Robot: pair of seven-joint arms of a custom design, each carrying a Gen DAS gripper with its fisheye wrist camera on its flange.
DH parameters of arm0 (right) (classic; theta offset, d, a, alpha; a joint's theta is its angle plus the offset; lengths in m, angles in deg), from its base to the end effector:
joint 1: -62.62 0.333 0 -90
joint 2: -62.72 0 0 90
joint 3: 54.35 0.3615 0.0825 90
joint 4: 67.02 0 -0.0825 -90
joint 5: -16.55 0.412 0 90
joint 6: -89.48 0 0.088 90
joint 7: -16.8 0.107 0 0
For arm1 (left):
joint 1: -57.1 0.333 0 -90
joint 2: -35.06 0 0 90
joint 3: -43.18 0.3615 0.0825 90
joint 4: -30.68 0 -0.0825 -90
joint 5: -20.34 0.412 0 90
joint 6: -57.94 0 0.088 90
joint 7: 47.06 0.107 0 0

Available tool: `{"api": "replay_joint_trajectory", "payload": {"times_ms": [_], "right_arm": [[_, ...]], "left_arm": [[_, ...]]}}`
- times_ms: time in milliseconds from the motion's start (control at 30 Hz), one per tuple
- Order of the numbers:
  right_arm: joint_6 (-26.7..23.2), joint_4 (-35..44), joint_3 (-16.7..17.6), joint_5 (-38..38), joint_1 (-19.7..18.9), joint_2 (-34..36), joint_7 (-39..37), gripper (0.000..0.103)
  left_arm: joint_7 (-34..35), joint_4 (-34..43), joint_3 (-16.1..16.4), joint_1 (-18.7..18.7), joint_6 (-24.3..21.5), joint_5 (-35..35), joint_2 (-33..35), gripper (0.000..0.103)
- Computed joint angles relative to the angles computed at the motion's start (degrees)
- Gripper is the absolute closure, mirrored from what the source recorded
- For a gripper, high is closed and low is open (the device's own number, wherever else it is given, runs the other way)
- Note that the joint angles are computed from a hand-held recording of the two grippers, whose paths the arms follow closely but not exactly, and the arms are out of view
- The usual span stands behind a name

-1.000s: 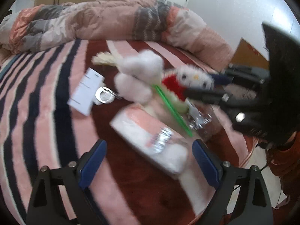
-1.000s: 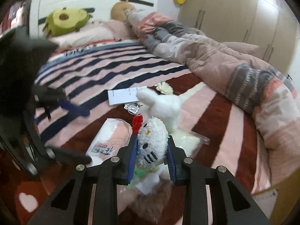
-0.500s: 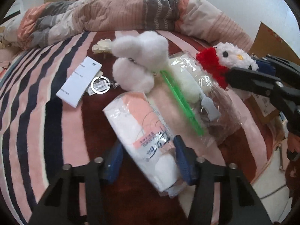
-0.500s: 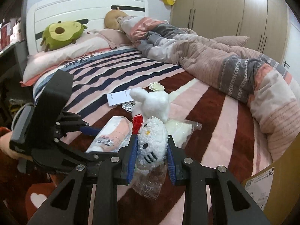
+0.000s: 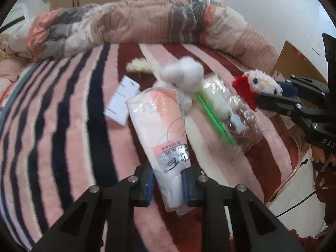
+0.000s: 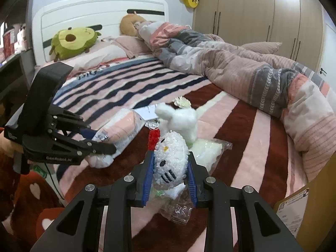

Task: Organize soft objects
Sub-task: 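Carry both items to the cardboard box and release them inside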

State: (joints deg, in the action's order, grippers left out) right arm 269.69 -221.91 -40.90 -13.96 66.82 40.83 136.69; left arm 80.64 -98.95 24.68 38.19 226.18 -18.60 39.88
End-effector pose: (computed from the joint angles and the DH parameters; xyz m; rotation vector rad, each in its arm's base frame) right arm 0.3964 0.1769 0.4530 -1.9970 1.4107 -0.7164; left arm 0.4922 -0.3222 0.4079 -1.2335 2.5650 -0.9443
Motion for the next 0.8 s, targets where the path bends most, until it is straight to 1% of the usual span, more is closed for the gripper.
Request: {"api": "replay_joint_trajectory", "payload": {"times_ms": [33, 100, 167, 233, 300, 367, 467, 533, 600, 733, 800], "right_arm": [[0.02, -0.25, -1.65, 0.76, 1.79, -0.82, -0.61, 0.078], [-0.05, -0.97, -3.89, 2.15, 4.49, -3.29, -1.72, 0.078], [-0.49, -1.64, -5.18, 3.27, 6.27, -6.08, -2.85, 0.078], [-1.86, -2.63, -7.36, 4.78, 8.95, -9.95, -4.47, 0.078], [-3.48, -4.00, -8.79, 6.28, 10.48, -14.75, -5.57, 0.078], [-4.74, -5.58, -9.92, 7.49, 11.22, -19.73, -6.69, 0.078], [-8.22, -7.51, -9.98, 8.64, 10.02, -27.38, -7.64, 0.078], [-11.24, -8.69, -9.85, 8.90, 8.13, -32.61, -8.06, 0.078], [-14.45, -9.96, -10.42, 8.97, 6.29, -37.69, -8.87, 0.078], [-19.91, -11.70, -11.62, 8.90, 2.41, -43.43, -10.51, 0.078], [-23.36, -12.64, -12.31, 8.36, 0.04, -45.26, -11.79, 0.078]], "left_arm": [[-0.35, -0.41, 0.09, -0.06, 0.32, 0.35, -0.77, 0.084], [-0.60, -0.81, 0.29, -0.22, 0.08, 0.48, -2.56, 0.084], [-0.87, -0.87, 0.64, -0.69, -0.41, 0.69, -4.51, 0.084], [-3.95, -0.94, 0.95, -1.42, -0.15, 4.46, -6.61, 0.084], [-6.44, -0.50, 0.88, -2.31, 0.05, 7.83, -8.41, 0.084], [-7.32, 0.48, 0.85, -3.48, -0.25, 9.16, -9.50, 0.084], [-7.98, 2.42, 0.47, -5.52, -0.55, 10.24, -10.23, 0.084], [-7.60, 4.81, -0.01, -7.17, -1.04, 10.26, -9.67, 0.084], [-7.30, 7.17, -0.67, -8.54, -1.89, 10.46, -8.70, 0.084], [-9.36, 14.05, -2.93, -10.90, -4.00, 14.66, -4.17, 0.084], [-8.64, 18.36, -3.98, -12.03, -6.35, 14.55, -1.07, 0.084]]}}
